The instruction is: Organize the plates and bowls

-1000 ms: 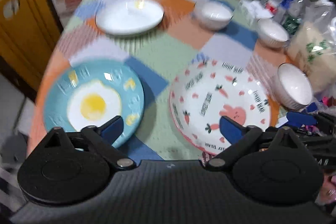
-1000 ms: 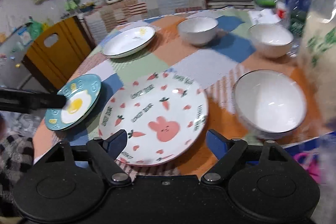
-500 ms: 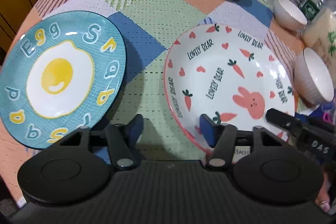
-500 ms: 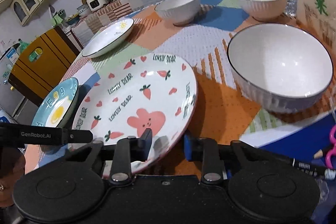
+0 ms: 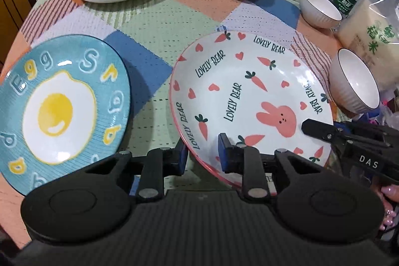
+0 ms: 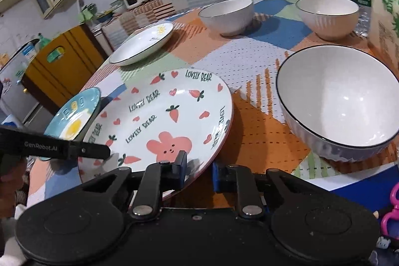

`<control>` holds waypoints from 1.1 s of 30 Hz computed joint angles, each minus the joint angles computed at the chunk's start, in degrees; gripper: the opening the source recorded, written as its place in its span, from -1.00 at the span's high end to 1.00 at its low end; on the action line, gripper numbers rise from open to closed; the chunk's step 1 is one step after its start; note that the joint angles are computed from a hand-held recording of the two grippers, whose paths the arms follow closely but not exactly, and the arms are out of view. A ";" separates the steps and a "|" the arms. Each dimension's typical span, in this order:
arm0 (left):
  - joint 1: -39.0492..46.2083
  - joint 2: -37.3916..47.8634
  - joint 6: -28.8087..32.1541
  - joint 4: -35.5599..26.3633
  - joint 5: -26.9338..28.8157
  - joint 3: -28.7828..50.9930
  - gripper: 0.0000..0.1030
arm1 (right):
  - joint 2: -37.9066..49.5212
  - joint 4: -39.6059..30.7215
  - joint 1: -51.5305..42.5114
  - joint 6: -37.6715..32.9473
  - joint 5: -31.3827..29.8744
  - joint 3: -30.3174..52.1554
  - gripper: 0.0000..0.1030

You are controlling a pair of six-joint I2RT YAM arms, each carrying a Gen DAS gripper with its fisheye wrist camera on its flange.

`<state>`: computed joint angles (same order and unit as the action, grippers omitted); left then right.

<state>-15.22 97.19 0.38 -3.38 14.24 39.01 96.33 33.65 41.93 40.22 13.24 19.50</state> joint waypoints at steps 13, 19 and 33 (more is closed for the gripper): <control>2.73 5.10 1.02 -8.53 1.99 16.00 0.54 | -2.12 -8.58 -6.96 -8.90 -3.22 10.56 0.53; 2.68 14.86 1.15 -14.06 2.30 27.51 0.52 | 5.09 -14.46 -13.13 -13.33 -8.71 20.70 0.52; 1.36 24.81 1.33 -18.95 2.25 38.69 0.50 | 12.84 -28.17 -14.60 -11.08 -6.44 33.72 0.51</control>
<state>-13.86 122.01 1.71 -22.33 16.49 77.70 109.17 5.48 27.33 29.14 6.80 53.22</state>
